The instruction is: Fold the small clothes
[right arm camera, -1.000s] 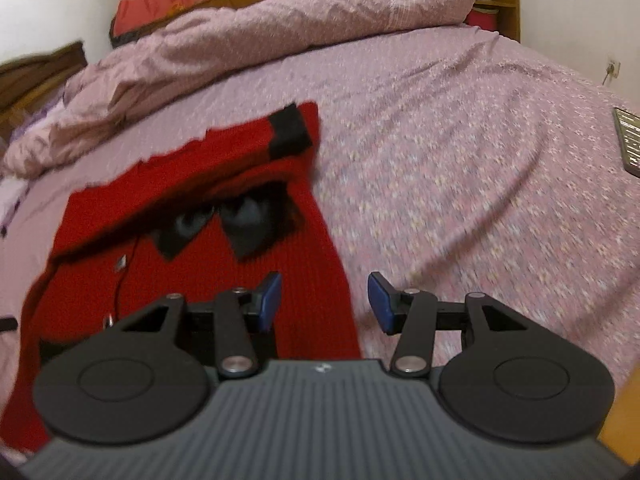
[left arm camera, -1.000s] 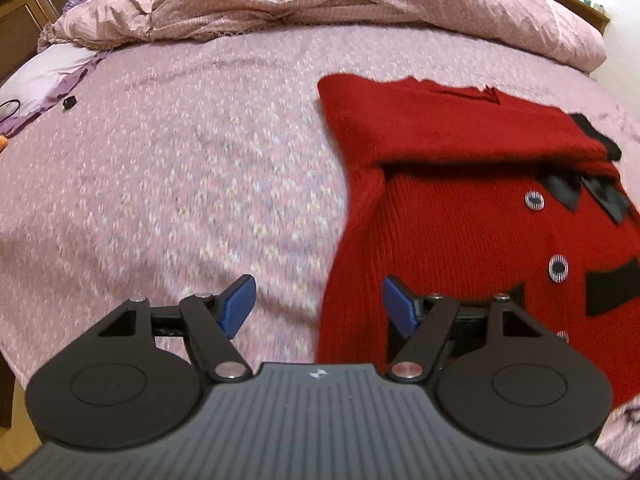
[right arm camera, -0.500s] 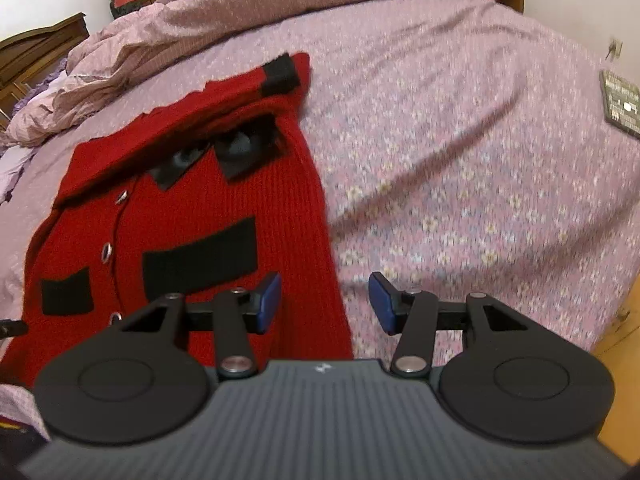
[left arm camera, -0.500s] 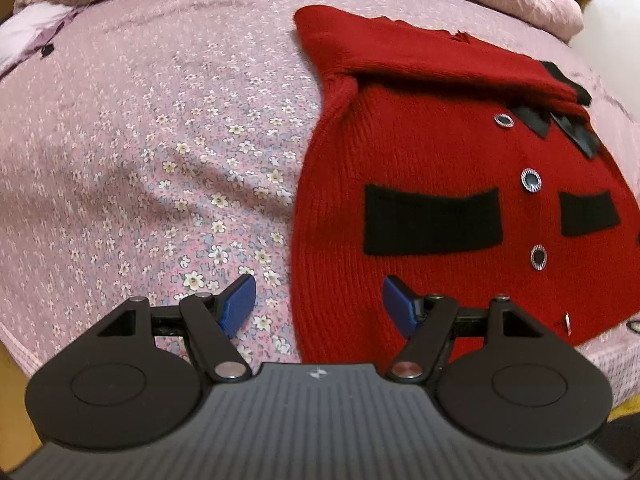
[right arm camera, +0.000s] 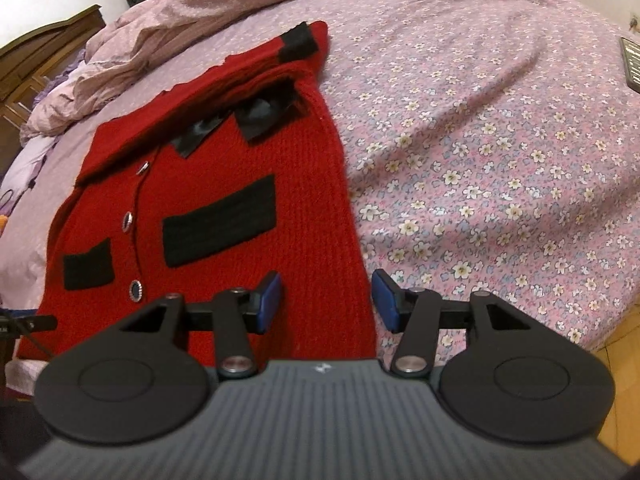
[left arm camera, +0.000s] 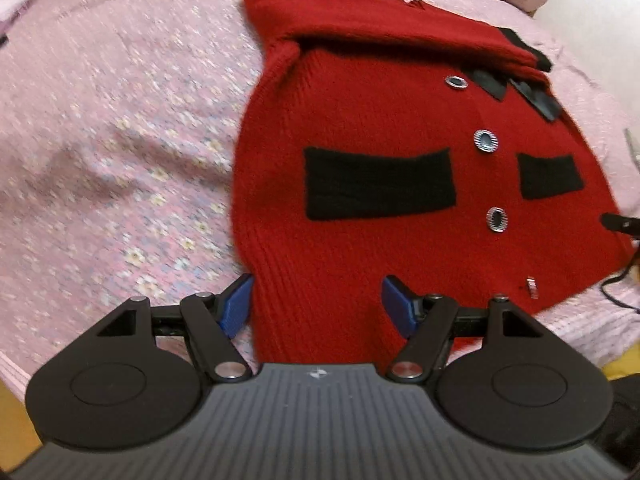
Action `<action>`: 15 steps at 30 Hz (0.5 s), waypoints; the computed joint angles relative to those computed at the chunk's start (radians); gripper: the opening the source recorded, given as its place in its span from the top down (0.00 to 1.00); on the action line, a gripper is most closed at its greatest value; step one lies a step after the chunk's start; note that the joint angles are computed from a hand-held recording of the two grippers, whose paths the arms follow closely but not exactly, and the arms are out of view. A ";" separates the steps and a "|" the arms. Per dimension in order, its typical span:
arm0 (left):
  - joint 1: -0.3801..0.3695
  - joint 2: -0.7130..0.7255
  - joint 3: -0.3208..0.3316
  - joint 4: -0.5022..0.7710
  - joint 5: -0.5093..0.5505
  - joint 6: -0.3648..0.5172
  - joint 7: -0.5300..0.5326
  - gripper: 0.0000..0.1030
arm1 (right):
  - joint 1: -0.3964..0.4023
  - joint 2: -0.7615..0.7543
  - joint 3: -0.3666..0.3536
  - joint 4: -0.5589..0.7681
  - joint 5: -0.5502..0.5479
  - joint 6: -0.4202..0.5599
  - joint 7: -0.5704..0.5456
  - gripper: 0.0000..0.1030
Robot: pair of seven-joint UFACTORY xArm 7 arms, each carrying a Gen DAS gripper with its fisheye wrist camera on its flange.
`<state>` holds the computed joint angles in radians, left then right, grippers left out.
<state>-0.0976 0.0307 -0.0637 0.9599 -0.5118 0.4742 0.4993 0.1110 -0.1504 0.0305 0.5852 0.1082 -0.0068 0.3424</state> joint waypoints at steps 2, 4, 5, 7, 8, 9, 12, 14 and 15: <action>0.009 0.005 0.002 0.013 -0.065 0.050 0.045 0.28 | 0.042 -0.008 -0.033 -0.005 0.030 0.002 -0.045 0.48; 0.012 0.011 0.000 0.022 -0.102 0.078 0.074 0.28 | 0.070 -0.017 -0.052 -0.011 0.050 0.006 -0.087 0.48; 0.012 0.013 -0.001 0.023 -0.116 0.087 0.086 0.28 | 0.083 -0.021 -0.060 -0.014 0.061 0.004 -0.106 0.48; 0.006 0.014 -0.006 0.018 -0.116 0.081 0.091 0.28 | 0.120 -0.024 -0.088 -0.020 0.097 -0.007 -0.148 0.48; 0.003 0.016 -0.009 0.015 -0.107 0.073 0.087 0.28 | 0.138 -0.024 -0.102 -0.020 0.114 -0.011 -0.169 0.48; 0.000 0.019 -0.010 0.014 -0.098 0.065 0.082 0.28 | 0.156 -0.024 -0.116 -0.019 0.131 -0.013 -0.191 0.48; -0.005 0.022 -0.014 0.010 -0.086 0.048 0.078 0.28 | 0.212 -0.021 -0.160 -0.010 0.193 -0.014 -0.261 0.48; -0.006 0.025 -0.016 0.008 -0.096 0.040 0.083 0.28 | 0.266 -0.022 -0.200 -0.006 0.251 -0.019 -0.320 0.49; -0.003 0.027 -0.015 0.009 -0.104 0.040 0.090 0.28 | 0.274 -0.022 -0.204 -0.006 0.267 -0.022 -0.338 0.50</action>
<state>-0.1004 0.0576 -0.0785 0.9686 -0.6163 0.5146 0.5891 0.3851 -0.1721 -0.1734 0.5793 0.3756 -0.0290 0.0046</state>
